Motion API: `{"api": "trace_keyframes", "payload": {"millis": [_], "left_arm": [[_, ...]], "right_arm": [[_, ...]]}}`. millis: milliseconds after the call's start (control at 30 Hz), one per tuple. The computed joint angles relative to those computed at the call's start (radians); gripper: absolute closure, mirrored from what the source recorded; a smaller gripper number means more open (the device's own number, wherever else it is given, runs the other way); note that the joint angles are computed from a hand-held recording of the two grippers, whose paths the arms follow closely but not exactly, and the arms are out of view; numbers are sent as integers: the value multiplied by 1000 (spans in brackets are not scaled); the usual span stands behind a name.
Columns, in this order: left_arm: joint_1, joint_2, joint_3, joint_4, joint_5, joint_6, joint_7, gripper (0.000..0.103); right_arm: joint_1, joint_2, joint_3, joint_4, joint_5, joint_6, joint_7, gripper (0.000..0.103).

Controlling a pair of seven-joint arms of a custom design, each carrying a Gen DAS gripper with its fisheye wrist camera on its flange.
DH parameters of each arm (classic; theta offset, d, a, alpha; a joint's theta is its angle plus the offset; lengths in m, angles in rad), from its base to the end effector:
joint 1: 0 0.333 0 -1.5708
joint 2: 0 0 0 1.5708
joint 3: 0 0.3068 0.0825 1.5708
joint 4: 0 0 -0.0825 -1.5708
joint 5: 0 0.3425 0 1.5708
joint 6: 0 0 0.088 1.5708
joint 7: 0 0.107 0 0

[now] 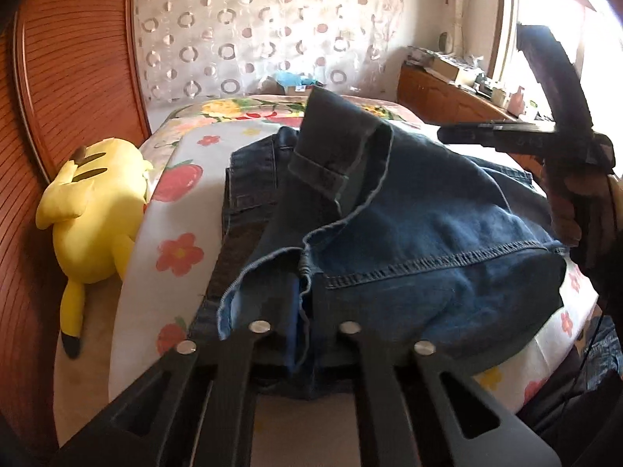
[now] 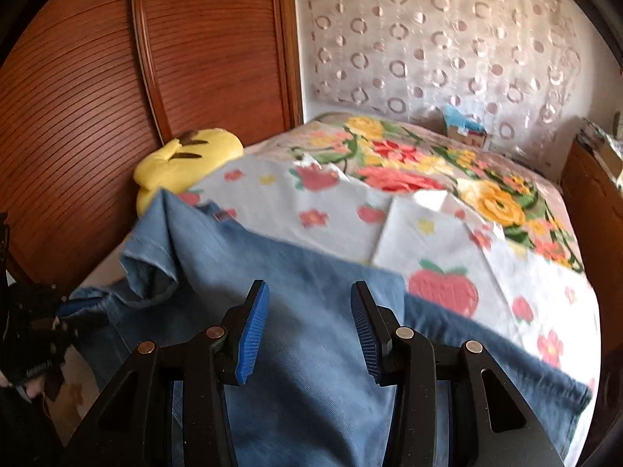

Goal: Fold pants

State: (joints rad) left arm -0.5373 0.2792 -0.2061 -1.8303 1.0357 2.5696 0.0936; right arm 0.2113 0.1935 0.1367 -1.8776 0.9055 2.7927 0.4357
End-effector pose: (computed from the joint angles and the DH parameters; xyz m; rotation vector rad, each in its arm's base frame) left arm 0.4559 -0.4231 0.4408 -1.7615 1.7791 -0.8289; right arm 0.5858 0.1679 0.4887 -2.0839 0.9468 -0.4501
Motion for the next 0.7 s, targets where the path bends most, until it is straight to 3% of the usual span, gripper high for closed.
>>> {"api": "trace_keyframes", "payload": {"millis": [167, 333, 500, 567, 633, 700], "left_arm": [[-7, -132, -18, -115, 78, -57, -133, 98], [39, -172, -66, -167, 6, -94, -87, 96], [38, -142, -75, -129, -16, -155, -69, 79], [37, -141, -71, -126, 2, -143, -90, 59], [37, -139, -70, -120, 26, -125, -108, 55], [36, -133, -69, -107, 35, -122, -106, 39]], "right_arm": [[-10, -34, -6, -44, 28, -14, -26, 58], [-9, -60, -21, -67, 45, -44, -47, 58], [-4, -73, -34, -99, 47, -39, -57, 58], [-3, -87, -39, -123, 48, -28, -58, 58], [-6, -111, -44, -154, 73, -10, -78, 58], [-10, -142, -54, -189, 110, -7, -105, 58]]}}
